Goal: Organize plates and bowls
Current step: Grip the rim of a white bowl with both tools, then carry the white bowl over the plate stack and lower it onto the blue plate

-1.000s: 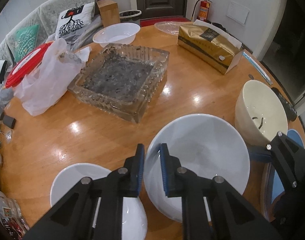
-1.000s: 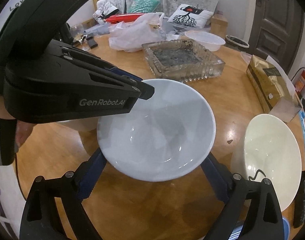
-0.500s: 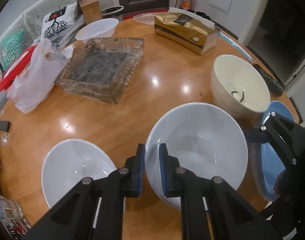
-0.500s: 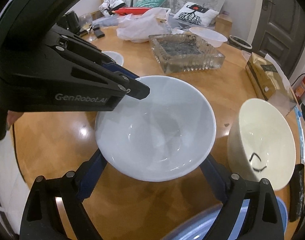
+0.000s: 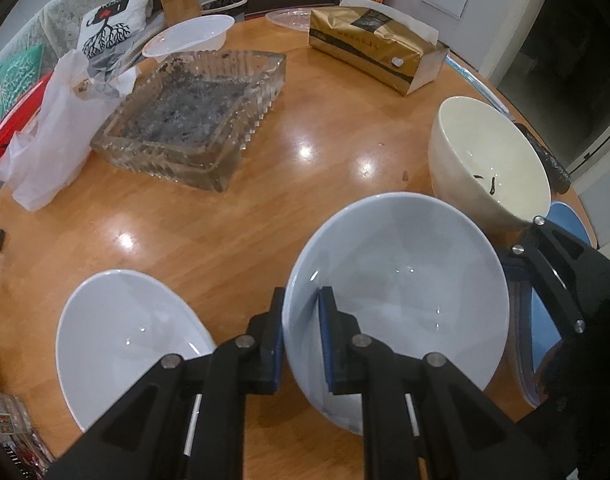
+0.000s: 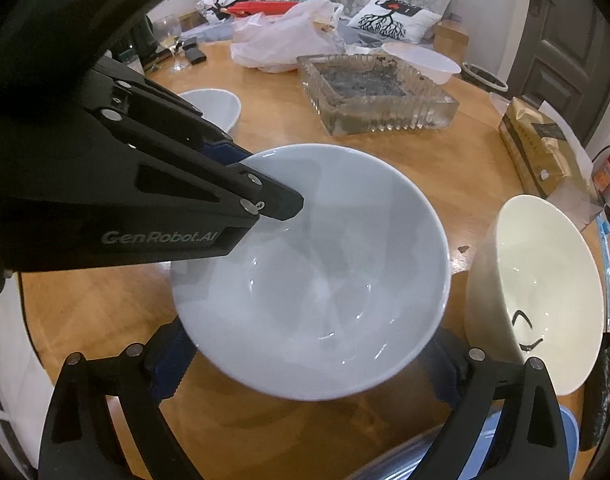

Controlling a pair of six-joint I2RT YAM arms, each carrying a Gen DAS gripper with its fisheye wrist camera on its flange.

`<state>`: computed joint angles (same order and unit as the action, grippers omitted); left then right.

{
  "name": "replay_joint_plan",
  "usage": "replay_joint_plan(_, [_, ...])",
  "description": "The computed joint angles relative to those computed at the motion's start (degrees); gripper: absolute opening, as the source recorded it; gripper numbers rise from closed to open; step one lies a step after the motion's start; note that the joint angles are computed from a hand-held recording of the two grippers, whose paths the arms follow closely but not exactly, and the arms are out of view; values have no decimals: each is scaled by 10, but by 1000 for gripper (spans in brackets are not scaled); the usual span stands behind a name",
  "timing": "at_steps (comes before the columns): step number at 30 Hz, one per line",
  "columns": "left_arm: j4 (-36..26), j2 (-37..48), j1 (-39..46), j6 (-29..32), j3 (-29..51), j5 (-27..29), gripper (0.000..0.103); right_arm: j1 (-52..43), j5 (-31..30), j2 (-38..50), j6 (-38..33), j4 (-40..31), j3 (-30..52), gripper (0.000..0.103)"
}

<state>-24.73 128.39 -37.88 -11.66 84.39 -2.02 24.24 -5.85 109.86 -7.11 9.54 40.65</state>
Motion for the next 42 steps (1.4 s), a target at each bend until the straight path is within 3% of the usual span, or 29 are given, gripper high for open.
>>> replay_joint_plan(11, [-1,-15,-12,-3,-6,-19,11,3,16,-13,-2,23,-20,92])
replay_joint_plan(19, [-18,-73,-30,-10,-11,-52,11,-18,-15,-100,6,27,-61,92])
replay_joint_plan(25, [-58,-87,-53,-13,38,-83,11,-49,-38,-170,3,2,-77,92])
replay_joint_plan(34, [-136,-15,-90,-16,199,-103,11,-134,-72,-239,-31,-38,-94,92])
replay_joint_plan(42, [-216,112,-114,-17,397,-107,12,-203,-83,-230,-60,-79,-74,93])
